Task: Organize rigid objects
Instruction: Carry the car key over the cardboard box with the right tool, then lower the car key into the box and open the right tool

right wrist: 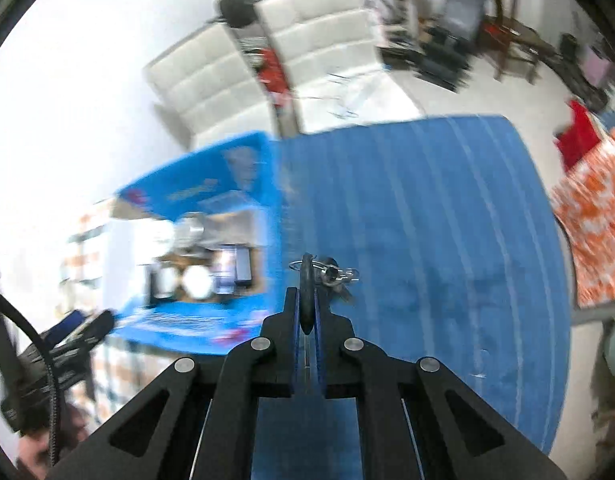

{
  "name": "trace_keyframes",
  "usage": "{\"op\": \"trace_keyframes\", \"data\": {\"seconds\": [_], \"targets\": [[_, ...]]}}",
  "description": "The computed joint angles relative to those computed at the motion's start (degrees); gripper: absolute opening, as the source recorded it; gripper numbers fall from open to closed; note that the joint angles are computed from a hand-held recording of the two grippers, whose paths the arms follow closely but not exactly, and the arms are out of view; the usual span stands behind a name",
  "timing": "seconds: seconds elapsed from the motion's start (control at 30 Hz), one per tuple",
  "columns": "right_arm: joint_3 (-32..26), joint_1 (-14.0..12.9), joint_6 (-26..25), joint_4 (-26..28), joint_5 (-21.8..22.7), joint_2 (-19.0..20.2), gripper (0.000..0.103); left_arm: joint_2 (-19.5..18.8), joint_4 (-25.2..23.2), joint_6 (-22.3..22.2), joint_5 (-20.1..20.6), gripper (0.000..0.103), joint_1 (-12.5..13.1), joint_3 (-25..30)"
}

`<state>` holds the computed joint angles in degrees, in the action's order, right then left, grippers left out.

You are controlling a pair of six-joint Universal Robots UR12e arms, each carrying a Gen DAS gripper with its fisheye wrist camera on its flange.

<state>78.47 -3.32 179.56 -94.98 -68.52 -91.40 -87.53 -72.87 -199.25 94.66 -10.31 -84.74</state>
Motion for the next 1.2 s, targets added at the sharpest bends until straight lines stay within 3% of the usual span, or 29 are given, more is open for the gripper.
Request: {"op": "trace_keyframes", "data": {"seconds": [0.33,0.5,0.7,0.9,1.2], "targets": [[-3.44,9.03,-2.41,2.36,6.34,7.57,0.007,0.87,0.27,0.74,0.02,0.103,5.30,-4.11],[-4.15,11.63,-2.72,5.82,8.40,11.54,0.007,0.86,-1.70,1.32,0.11,0.103,6.99,-5.12],[-6.22,13.71,-5.84,12.02,11.52,15.80,0.007,0.95,-3.04,0.42,-3.04,0.103,9.06,-5.74],[-6.90,14.98,-5.43,13.86,9.16,17.43,0.008,0.70,-3.14,1.61,-1.66,0.103,8.87,-5.51],[-6.01,15.30,-2.63,9.09,1.26,15.55,0.015,0.07,-3.77,2.45,-0.91,0.103,8.33,-4.71]]}}
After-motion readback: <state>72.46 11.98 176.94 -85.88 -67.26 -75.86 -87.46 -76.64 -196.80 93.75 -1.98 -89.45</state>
